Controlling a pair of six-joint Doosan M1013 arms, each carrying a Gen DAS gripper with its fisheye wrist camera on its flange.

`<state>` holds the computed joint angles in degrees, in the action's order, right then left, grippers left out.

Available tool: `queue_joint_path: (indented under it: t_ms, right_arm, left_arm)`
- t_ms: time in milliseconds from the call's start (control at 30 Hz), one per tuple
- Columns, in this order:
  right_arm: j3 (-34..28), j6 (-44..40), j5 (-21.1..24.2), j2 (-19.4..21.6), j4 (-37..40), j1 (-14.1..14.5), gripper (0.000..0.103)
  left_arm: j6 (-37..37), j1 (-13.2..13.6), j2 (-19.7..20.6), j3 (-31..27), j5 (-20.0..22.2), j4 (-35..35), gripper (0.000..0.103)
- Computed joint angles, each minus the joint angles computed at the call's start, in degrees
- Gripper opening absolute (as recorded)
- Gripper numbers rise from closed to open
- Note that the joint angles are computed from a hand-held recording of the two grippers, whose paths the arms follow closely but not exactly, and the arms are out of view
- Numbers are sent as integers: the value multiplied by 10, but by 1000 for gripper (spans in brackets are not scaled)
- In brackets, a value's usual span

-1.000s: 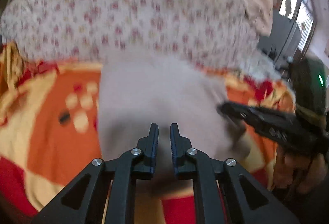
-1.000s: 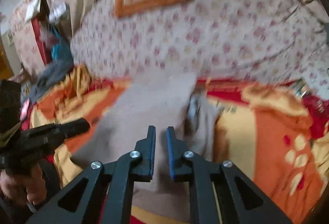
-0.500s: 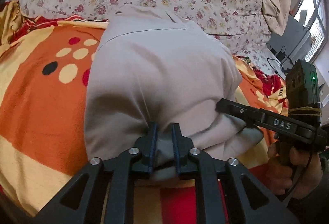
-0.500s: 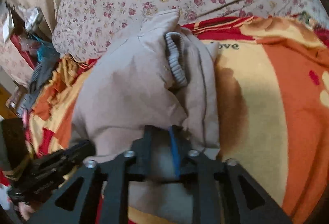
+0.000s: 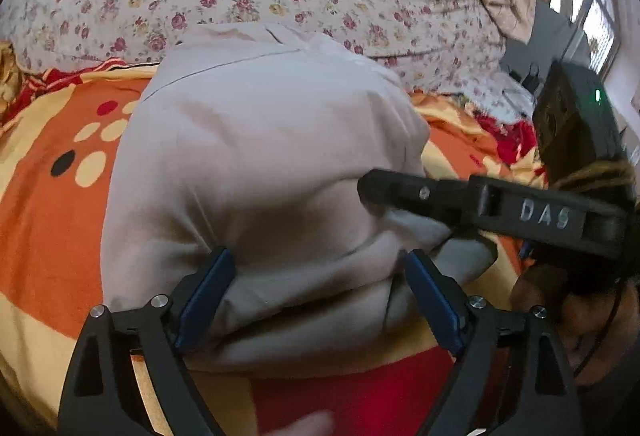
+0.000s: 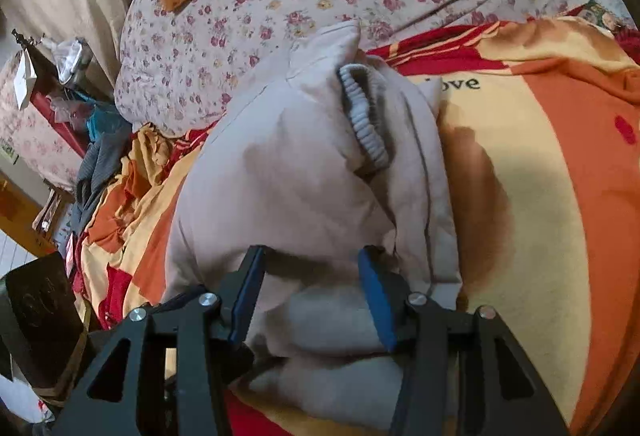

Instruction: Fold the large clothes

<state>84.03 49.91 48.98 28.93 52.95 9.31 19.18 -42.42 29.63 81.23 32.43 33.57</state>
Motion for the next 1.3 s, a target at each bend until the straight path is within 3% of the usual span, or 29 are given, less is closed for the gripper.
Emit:
queue_joint_path:
  t_ms: [133, 200, 233, 333, 400, 633, 867, 1300]
  right_arm:
    - [8, -12, 0, -17, 29, -13, 50]
    - [30, -39, -47, -45, 24, -15, 50]
    - [50, -52, -96, -67, 4, -13, 50]
    - [103, -61, -211, -116, -68, -3, 55]
    - [133, -49, -245, -136, -103, -1, 58]
    - [167, -83, -284, -161, -100, -2, 59]
    - [173, -125, -296, -163, -57, 1, 59]
    - [176, -136, -302, -164, -50, 5, 60]
  left_arm:
    - [9, -11, -12, -1, 37, 19, 79]
    - [-34, -22, -22, -2, 73, 71, 79]
    - [-48, -26, -24, -5, 93, 81, 79]
    - [-73, -32, -21, -31, 182, 63, 79]
    - [-76, -34, -19, -45, 211, 45, 79]
    - [-80, -53, -11, -72, 262, 77, 79]
    - [-79, -55, -11, -76, 268, 78, 79]
    - [-85, -52, -8, -78, 276, 73, 79]
